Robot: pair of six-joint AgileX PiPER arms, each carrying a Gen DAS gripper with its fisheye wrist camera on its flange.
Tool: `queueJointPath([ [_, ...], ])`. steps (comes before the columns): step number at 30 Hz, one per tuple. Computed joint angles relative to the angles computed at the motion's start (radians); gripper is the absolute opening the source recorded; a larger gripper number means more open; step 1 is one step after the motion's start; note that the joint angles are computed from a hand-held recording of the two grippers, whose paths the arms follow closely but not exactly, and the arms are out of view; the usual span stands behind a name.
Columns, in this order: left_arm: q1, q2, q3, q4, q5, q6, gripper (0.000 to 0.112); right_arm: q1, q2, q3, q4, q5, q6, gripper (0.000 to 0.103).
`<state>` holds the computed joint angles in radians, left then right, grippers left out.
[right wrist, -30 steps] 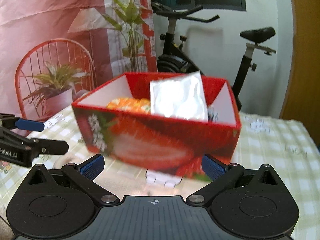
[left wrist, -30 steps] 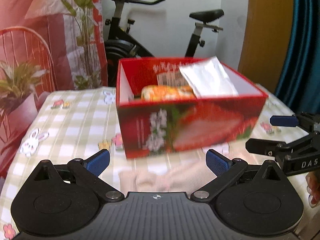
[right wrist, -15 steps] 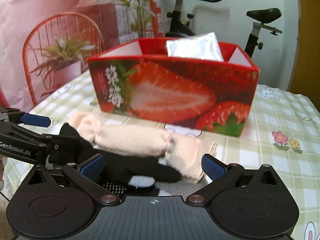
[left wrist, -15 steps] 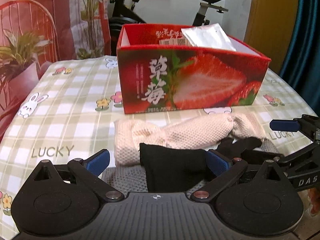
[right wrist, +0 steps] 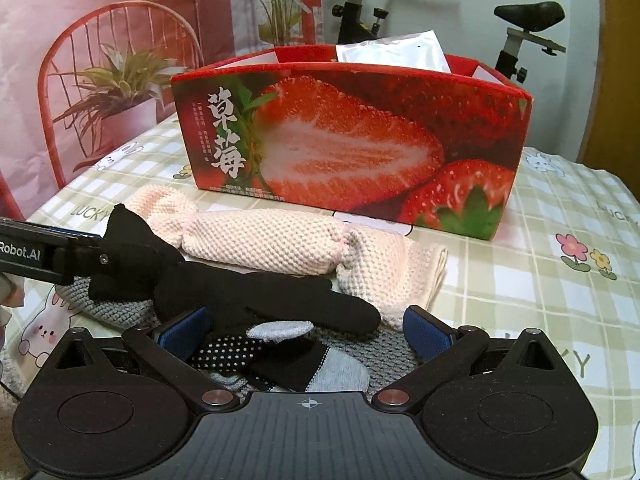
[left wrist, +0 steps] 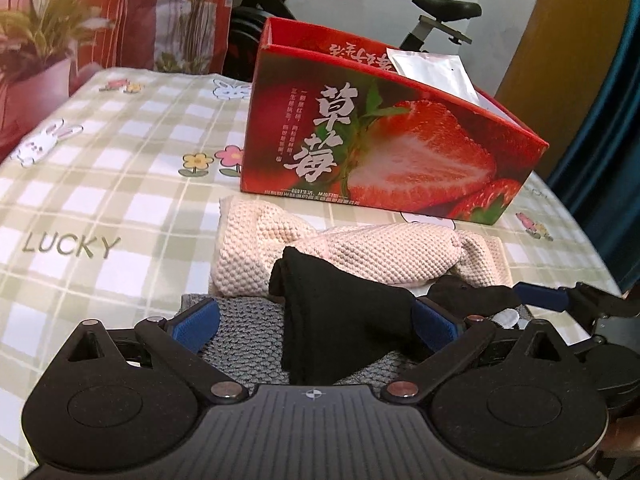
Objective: Organize soft objects
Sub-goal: 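Move both tools down to the black gloves and close on them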
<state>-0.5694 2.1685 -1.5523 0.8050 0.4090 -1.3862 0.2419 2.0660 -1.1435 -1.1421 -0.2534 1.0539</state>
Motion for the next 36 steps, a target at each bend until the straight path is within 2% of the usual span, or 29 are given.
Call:
queueJointPath([
  [9, 0.038, -0.008, 0.083, 0.104, -0.145, -0.156, 0.103, -0.011, 0.011, -0.001, -0.018, -0.020, 0.048, 0.103],
  [19, 0.035, -0.015, 0.098, 0.160, -0.154, -0.192, 0.103, -0.019, 0.016, -0.008, -0.101, -0.030, 0.163, 0.103],
  [23, 0.016, -0.034, 0.104, 0.190, -0.114, -0.188, 0.102, -0.016, 0.003, 0.005, -0.084, -0.026, 0.115, 0.102],
  [27, 0.003, -0.071, 0.146, 0.273, -0.121, -0.250, 0.086, -0.009, -0.019, 0.034, 0.007, -0.031, -0.017, 0.098],
  [29, -0.001, -0.086, 0.163, 0.291, -0.127, -0.265, 0.078, -0.014, -0.026, 0.043, -0.004, -0.050, -0.019, 0.089],
  [32, 0.004, -0.104, 0.194, 0.369, -0.171, -0.344, 0.060, -0.018, -0.036, 0.051, -0.024, -0.071, -0.019, 0.077],
  [34, -0.003, -0.104, 0.196, 0.387, -0.169, -0.353, 0.057, -0.021, -0.040, 0.050, -0.064, -0.084, 0.013, 0.071],
  [36, -0.004, -0.101, 0.196, 0.381, -0.169, -0.347, 0.057, -0.025, -0.039, 0.046, -0.104, -0.092, 0.051, 0.070],
])
